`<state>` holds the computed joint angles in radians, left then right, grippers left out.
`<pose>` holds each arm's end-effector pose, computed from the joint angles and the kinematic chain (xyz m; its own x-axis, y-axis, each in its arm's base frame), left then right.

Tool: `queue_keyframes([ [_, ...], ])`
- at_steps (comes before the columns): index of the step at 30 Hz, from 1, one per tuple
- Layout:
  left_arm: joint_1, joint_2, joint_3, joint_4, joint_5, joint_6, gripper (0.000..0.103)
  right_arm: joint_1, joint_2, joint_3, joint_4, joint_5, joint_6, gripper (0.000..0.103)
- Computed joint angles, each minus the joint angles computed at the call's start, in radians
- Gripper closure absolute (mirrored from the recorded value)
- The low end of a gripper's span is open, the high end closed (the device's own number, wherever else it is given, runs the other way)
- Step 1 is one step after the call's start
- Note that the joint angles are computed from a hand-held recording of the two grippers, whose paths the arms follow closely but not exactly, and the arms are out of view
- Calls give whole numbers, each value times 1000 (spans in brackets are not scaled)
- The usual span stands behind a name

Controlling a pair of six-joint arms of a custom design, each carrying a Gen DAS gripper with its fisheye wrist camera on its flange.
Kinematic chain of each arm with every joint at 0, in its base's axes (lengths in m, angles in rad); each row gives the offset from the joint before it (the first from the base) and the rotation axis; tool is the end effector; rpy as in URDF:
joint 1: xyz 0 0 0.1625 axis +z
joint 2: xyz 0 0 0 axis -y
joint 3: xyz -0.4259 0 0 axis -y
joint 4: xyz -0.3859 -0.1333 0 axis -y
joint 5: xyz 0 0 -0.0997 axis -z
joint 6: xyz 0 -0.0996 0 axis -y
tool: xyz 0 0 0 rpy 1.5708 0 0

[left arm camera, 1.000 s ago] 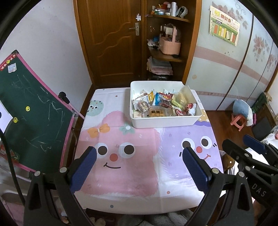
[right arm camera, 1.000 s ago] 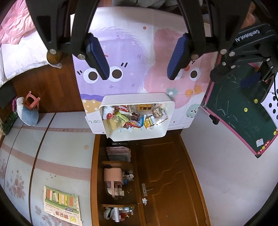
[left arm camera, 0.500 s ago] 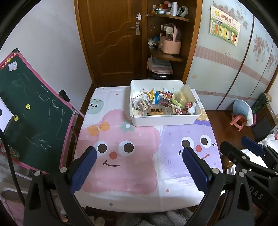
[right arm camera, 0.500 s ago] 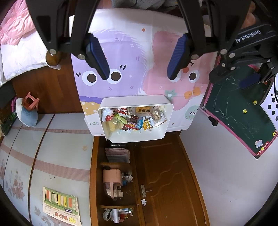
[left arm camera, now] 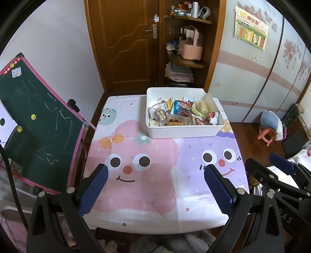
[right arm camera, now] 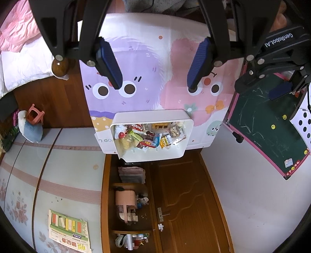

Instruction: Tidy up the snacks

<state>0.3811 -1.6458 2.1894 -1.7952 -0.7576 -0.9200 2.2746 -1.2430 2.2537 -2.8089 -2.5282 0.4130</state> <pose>-0.2684 -0.3291 0.2913 -0.7279 0.1568 -0.6676 0.4990 0.7889 -0.3587 0.3322 -0.3112 0.2054 -0.7643 0.0856 0.6392 -0.3534 0.7734 -0.5262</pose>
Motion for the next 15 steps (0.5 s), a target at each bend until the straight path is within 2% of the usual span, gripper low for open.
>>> queue_keyframes([
  [10,-2,-8,1,8,-6,-1,4,10,-5,9,11,-6,21,34],
  [15,-26,-30,12,42,-14,-32,4,25,-10,23,22,-13,49,34],
])
